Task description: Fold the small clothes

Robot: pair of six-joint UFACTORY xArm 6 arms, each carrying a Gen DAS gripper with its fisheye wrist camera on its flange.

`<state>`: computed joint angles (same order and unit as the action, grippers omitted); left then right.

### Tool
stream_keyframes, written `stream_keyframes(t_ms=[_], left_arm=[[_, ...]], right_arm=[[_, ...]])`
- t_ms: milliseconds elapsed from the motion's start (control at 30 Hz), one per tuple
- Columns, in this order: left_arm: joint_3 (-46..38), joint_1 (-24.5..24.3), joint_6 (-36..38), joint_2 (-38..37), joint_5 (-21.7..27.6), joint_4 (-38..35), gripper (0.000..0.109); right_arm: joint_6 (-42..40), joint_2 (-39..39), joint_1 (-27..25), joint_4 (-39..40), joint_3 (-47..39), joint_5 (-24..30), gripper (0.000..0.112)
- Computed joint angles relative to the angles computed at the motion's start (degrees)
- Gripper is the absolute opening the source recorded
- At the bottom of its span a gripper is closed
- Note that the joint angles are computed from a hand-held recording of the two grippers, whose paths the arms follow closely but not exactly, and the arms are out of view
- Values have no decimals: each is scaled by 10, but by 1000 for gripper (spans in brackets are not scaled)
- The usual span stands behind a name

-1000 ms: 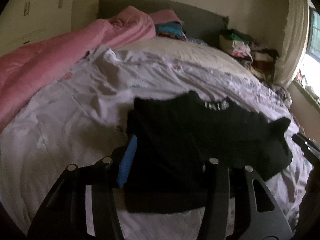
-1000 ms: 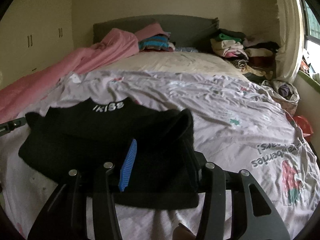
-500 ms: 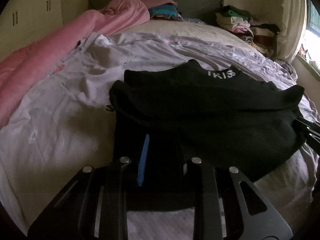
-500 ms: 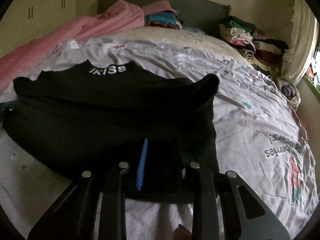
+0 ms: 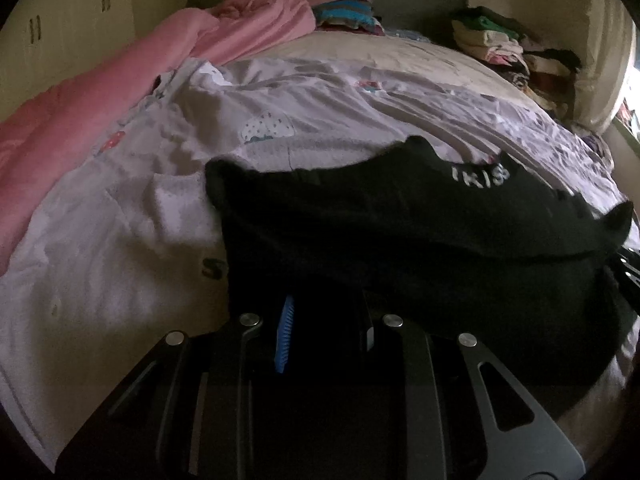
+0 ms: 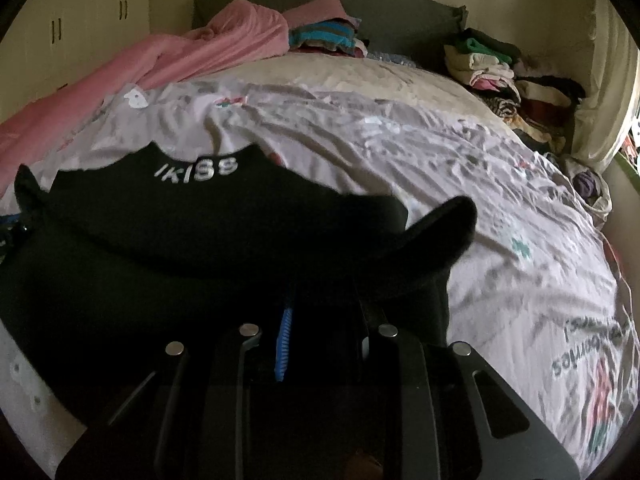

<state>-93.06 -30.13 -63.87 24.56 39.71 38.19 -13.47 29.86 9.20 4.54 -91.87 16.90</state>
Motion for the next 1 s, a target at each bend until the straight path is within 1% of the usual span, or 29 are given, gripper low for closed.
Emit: stream_keyframes(t_ms=[67,233,300,333,367,400,467,533,600,633,700,767,800,833,867,900,933,967,1000], left_arm=[[-15,4,0,9,0,-9,16],[-45,18,-16,23,6,-1,16],[-37,26,-38,15,-6,13,17],[-30,30,-50,9,-17,21,18],[-22,34,-65,1,-27,33,21],[-12,37,-86,-8,-31,54,26],[-1,43,-99,-17,-34,76,30],[15,53,-98,-23,-48,65,30],[29,65,-84,-24,-67,33,32],[34,69,-73,-23,-76,16,33],[44,78,-51,-18,-103,-14,39],[53,83,-36,-16,-136,-40,39],[56,85,-31,-15,-150,-48,39],[55,84,-29,-14,-152,-49,39],[52,83,-26,-11,-149,-44,30],[49,82,-20,-9,-150,-46,11],[48,80,-21,-8,-151,-41,9],[46,79,-26,-8,-148,-32,8],[46,78,-35,-10,-147,-17,5]], right_arm=[[7,18,0,-3,-30,7,21],[44,62,-3,-32,-106,29,20],[58,74,-5,-40,-129,35,20],[76,83,-6,-58,-144,37,20],[89,90,-7,-70,-155,40,20],[119,98,-9,-102,-170,44,20],[143,100,-13,-131,-173,38,20],[160,99,-18,-150,-172,33,22],[188,101,-26,-178,-177,38,30],[190,104,-28,-177,-183,47,37],[159,114,-31,-148,-200,74,38],[160,120,-33,-159,-208,86,45],[156,123,-33,-153,-212,90,46],[138,131,-35,-124,-223,99,45],[124,134,-36,-101,-225,103,41],[100,139,-38,-64,-233,112,33],[90,137,-38,-46,-229,113,12],[79,133,-38,-28,-221,106,9],[74,125,-38,-18,-207,93,8]])
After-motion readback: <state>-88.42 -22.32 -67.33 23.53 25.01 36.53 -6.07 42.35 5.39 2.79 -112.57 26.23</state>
